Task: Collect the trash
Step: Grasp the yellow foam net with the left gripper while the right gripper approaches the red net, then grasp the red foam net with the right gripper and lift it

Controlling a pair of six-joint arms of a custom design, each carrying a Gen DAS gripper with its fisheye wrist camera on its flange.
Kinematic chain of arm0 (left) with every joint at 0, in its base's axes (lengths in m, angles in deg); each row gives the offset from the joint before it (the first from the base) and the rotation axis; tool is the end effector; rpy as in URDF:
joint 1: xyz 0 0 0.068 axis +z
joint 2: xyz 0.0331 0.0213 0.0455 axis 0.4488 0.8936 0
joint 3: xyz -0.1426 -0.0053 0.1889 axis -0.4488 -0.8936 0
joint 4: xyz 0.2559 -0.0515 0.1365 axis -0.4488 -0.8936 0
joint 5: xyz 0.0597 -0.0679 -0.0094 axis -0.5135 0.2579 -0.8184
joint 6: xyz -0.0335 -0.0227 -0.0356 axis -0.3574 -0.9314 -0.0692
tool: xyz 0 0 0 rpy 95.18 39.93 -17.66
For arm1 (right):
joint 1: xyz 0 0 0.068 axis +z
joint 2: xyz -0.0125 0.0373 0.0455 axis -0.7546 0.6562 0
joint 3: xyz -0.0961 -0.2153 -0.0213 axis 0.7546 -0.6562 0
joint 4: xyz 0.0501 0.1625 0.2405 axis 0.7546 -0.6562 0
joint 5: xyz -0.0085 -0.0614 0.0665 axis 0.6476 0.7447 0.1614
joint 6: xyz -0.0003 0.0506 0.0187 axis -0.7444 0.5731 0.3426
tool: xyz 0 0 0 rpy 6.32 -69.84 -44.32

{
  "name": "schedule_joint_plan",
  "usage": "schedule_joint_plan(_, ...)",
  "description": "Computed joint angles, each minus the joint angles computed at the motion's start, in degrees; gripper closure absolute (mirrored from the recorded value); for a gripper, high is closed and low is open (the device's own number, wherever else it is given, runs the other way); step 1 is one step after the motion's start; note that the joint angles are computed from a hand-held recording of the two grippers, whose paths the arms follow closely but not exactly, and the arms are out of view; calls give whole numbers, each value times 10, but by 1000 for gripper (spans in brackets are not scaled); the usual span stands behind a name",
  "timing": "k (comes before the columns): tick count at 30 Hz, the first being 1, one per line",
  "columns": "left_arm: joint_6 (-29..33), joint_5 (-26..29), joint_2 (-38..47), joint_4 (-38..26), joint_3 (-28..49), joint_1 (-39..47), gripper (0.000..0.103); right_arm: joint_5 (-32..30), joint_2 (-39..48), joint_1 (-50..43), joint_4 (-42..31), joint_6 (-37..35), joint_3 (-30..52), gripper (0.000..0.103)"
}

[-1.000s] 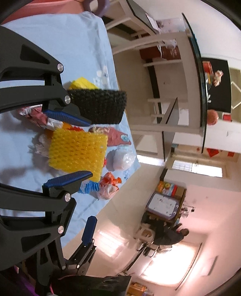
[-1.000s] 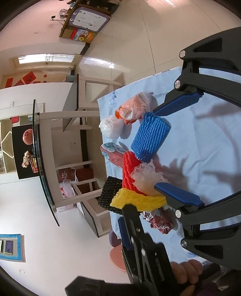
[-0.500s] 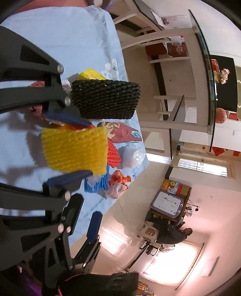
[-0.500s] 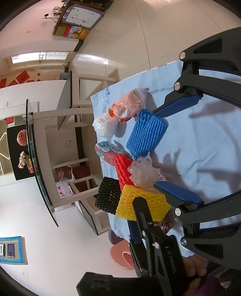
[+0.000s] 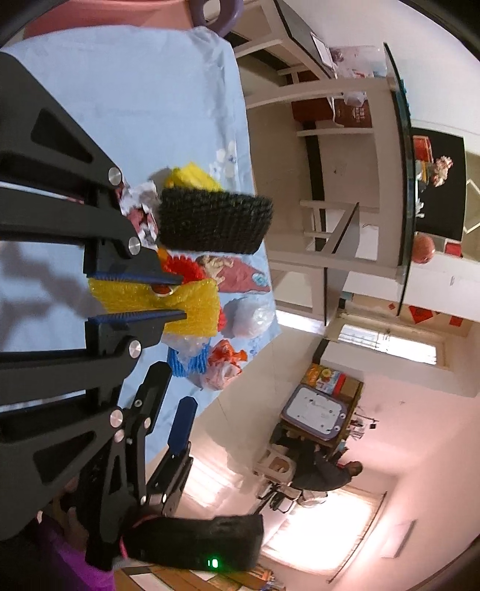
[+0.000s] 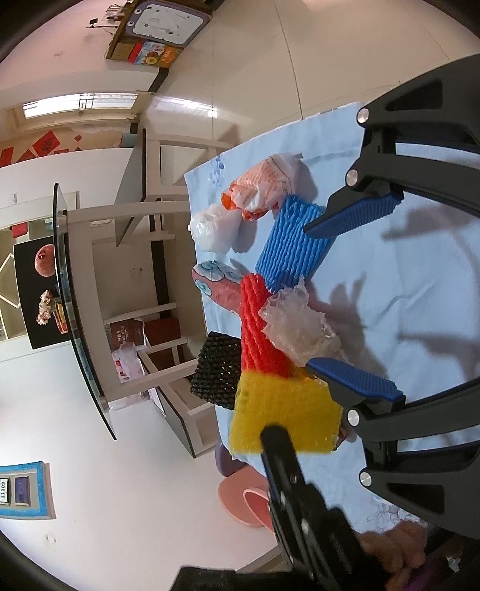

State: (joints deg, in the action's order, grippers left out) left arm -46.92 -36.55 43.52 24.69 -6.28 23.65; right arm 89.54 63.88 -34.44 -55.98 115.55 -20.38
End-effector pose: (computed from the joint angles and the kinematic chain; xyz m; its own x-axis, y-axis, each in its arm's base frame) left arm 0.3733 -0.0454 0.1469 -0.4399 0.4465 -0.7792 0.8452 0.4990 -0.1912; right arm 0.2330 0.0481 0.1055 -0.5247 0.3949 -0.7542 0.3568 0.9064 0.2263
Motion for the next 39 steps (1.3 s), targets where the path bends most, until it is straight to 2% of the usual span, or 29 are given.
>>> schedule_joint_plan(9,1,8,-22,-8,-9,46,90,-82,70,-39,45,19,30,37)
schedule_joint_plan(15,-1,3,-18,-8,-6,64,90,-117,141,-52,74,26,65,46)
schedule_joint_plan(19,1,4,-15,-15,-2,75,90,-125,154,-53,77,33,73,64)
schedule_joint_plan(20,1,5,-14,-15,-1,77,90,-124,151,-51,73,34,73,76)
schedule_joint_plan(22,3,7,-12,-17,0,80,90,-126,144,-51,60,31,73,89)
schedule_joint_plan(26,3,14,-10,-21,4,84,90,-108,101,-43,29,27,55,100)
schedule_joint_plan(30,4,15,-11,-23,4,84,90,-114,47,-50,-3,42,27,100)
schedule_joint_plan(31,3,14,-11,-23,3,84,90,-123,38,-56,-6,47,22,95)
schedule_joint_plan(33,2,12,-11,-22,2,84,90,-129,28,-63,-7,61,17,71)
schedule_joint_plan(34,2,12,-11,-21,1,85,90,-125,21,-65,-2,72,12,51)
schedule_joint_plan(35,1,11,-11,-20,1,85,90,-121,19,-65,0,79,11,47)
schedule_joint_plan(39,-4,10,-7,-16,0,90,90,-120,61,-67,6,80,38,47)
